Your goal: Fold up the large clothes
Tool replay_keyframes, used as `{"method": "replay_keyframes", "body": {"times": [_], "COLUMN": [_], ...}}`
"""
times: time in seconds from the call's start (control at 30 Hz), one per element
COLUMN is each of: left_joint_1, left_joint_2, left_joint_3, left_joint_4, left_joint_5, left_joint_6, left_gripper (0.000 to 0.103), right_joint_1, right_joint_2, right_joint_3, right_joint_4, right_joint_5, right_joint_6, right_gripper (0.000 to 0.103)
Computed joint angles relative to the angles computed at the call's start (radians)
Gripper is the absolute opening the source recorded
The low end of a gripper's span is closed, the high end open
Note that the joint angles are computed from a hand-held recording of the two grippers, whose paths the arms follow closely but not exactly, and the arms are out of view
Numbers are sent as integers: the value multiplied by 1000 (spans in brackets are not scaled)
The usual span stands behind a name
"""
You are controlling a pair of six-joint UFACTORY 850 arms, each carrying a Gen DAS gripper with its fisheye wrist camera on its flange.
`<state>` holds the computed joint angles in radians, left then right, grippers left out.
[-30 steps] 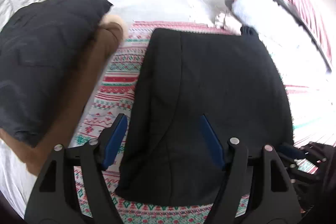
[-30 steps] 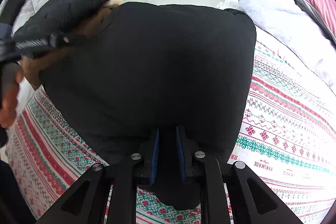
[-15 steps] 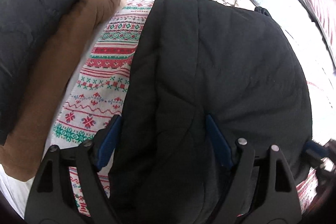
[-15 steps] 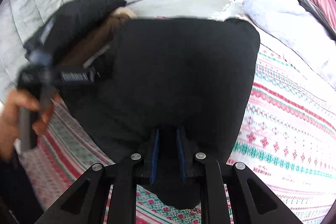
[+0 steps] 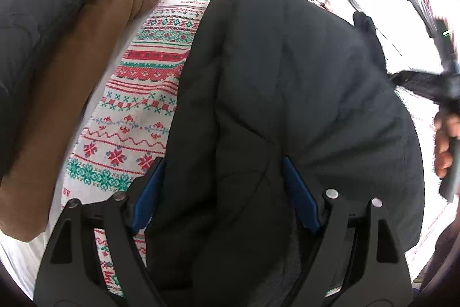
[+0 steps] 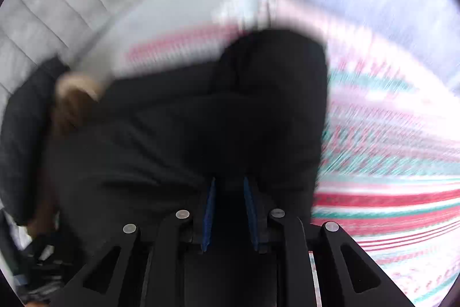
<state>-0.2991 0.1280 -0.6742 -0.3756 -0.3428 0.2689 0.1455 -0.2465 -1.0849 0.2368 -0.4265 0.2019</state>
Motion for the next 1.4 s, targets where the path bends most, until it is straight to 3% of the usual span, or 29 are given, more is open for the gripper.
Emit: {"method": "replay_keyframes", "body": {"times": [0.1, 0.17, 0.27, 0.43, 0.57, 0.63, 0.73, 0.83, 0.97, 1.07, 1.2, 1.33, 1.4], "left_joint_1": [2, 10, 20, 19, 17, 19, 21, 26, 45, 51, 57, 69, 69], "left_joint_2": [-7, -14, -22, -26, -39, -47, -60, -68, -80, -86, -88, -90, -86], "left_joint_3": [-7, -14, -22, -31, -46, -55, -70, -76, -82, -87, -87, -88, -87], "left_joint_4": [16, -16, -44, -19, 4, -4, -7, -19, -78, -82, -95, -124, -68], "left_joint_5": [-12, -26, -35, -48, -61, -69, -78, -84, -99, -102, -101, -110, -90], "left_joint_6": [-19, 10, 39, 12, -13, -3, -3, 11, 77, 88, 100, 134, 81], "left_gripper": [82, 82, 82, 82, 82, 82, 82, 82, 82, 83, 83, 83, 83], "right_joint_1": [36, 22, -33, -75, -103, -99, -98, -90, -53, -18, 80, 154, 167], "right_joint_2": [-5, 0, 19, 48, -63, -161, -184, -180, -131, -115, -208, -397, -416], "right_joint_3": [4, 1, -6, -31, -142, -215, -192, -210, -230, -269, -427, -596, -560], "right_joint_4": [-172, -95, 143, 61, 72, -11, -13, -77, -232, -62, 84, -128, -208], "right_joint_5": [17, -6, -21, 66, -2, -91, -31, -62, -79, -25, -102, -216, -125], "right_joint_6": [138, 82, -150, -46, -43, 23, 91, 113, 258, 42, -202, -26, 77], "right_gripper": [20, 20, 21, 21, 21, 21, 21, 22, 27, 27, 27, 28, 30]}}
